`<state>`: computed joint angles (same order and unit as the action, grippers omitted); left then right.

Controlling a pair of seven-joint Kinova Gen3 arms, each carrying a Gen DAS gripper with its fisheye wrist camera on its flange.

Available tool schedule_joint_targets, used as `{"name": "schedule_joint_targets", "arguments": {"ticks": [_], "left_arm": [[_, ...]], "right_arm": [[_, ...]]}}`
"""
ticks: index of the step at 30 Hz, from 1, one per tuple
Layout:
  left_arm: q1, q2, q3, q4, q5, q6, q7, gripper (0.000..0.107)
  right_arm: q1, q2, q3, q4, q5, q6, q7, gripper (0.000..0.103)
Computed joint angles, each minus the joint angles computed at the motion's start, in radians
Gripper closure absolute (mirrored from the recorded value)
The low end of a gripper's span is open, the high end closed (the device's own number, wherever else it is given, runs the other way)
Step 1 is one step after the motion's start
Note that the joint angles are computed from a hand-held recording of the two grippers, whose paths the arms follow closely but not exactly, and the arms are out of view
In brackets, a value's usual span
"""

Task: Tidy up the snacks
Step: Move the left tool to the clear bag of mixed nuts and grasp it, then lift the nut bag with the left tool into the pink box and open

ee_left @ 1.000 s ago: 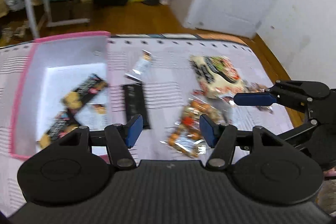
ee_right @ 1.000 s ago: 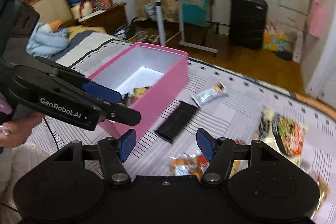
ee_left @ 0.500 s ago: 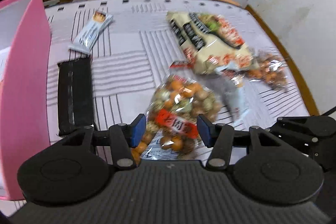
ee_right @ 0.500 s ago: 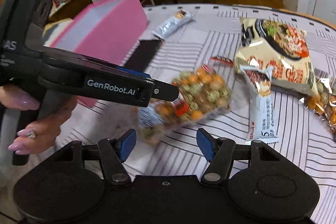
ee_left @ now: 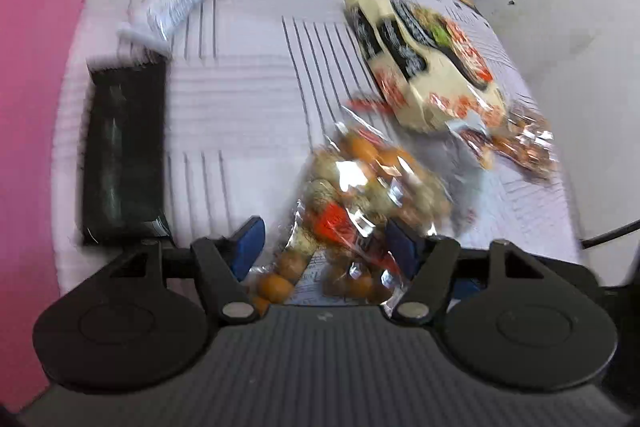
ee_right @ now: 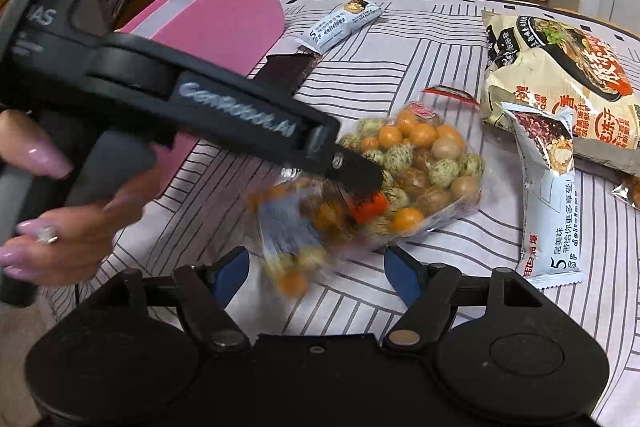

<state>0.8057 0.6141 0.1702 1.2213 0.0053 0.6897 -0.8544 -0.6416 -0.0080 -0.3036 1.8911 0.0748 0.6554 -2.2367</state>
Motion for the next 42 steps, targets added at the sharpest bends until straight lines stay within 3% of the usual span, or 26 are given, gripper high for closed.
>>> {"name": "schedule_joint_targets", "arguments": {"ticks": [3, 6, 10, 13, 16, 18, 20, 23, 31, 36, 42], "left_arm": [[-0.057, -0.009, 0.071, 0.036, 0.069, -0.028, -0.083, 0.045], [-0.113, -0.013, 0.135, 0.076, 0.163, -0.066, -0.160, 0.045], [-0.054, -0.023, 0.070, 0.091, 0.158, -0.092, -0.124, 0.045], [-0.011, -0.030, 0.026, 0.125, 0.119, -0.158, -0.074, 0.047], [0.035, -0.030, -0.011, 0.107, 0.053, -0.142, -0.040, 0.050], [0.025, -0.030, 0.002, 0.093, 0.040, -0.116, -0.043, 0.051], [-0.005, -0.030, 0.029, 0.101, 0.058, -0.128, -0.058, 0.056], [-0.042, -0.032, 0.060, 0.124, 0.102, -0.155, -0.067, 0.061], [0.058, -0.044, -0.019, 0.083, 0.007, -0.090, 0.021, 0.063], [0.023, -0.075, 0.024, 0.107, 0.018, -0.080, 0.004, 0.063], [0.032, -0.116, 0.030, 0.096, 0.016, -0.004, 0.023, 0.063]], "right_arm": [[-0.007, 0.002, -0.007, -0.011, 0.054, 0.018, -0.077, 0.012], [-0.035, 0.013, -0.026, -0.038, 0.168, 0.086, -0.179, 0.008], [-0.064, 0.034, -0.050, -0.038, 0.280, 0.091, -0.284, 0.002], [-0.193, 0.067, 0.028, -0.032, 0.402, 0.095, -0.382, 0.000], [-0.332, 0.097, 0.105, -0.032, 0.524, 0.147, -0.471, 0.000], [-0.369, 0.116, 0.110, -0.028, 0.605, 0.169, -0.533, 0.000], [-0.333, 0.116, 0.070, -0.015, 0.650, 0.165, -0.588, 0.000], [-0.233, 0.093, 0.002, 0.004, 0.644, 0.123, -0.612, 0.003], [-0.188, 0.049, -0.015, 0.001, 0.577, 0.111, -0.535, 0.019], [-0.154, 0.019, -0.030, -0.002, 0.518, 0.095, -0.460, 0.020], [-0.099, -0.002, -0.021, -0.066, 0.296, 0.115, -0.289, 0.019]]}}
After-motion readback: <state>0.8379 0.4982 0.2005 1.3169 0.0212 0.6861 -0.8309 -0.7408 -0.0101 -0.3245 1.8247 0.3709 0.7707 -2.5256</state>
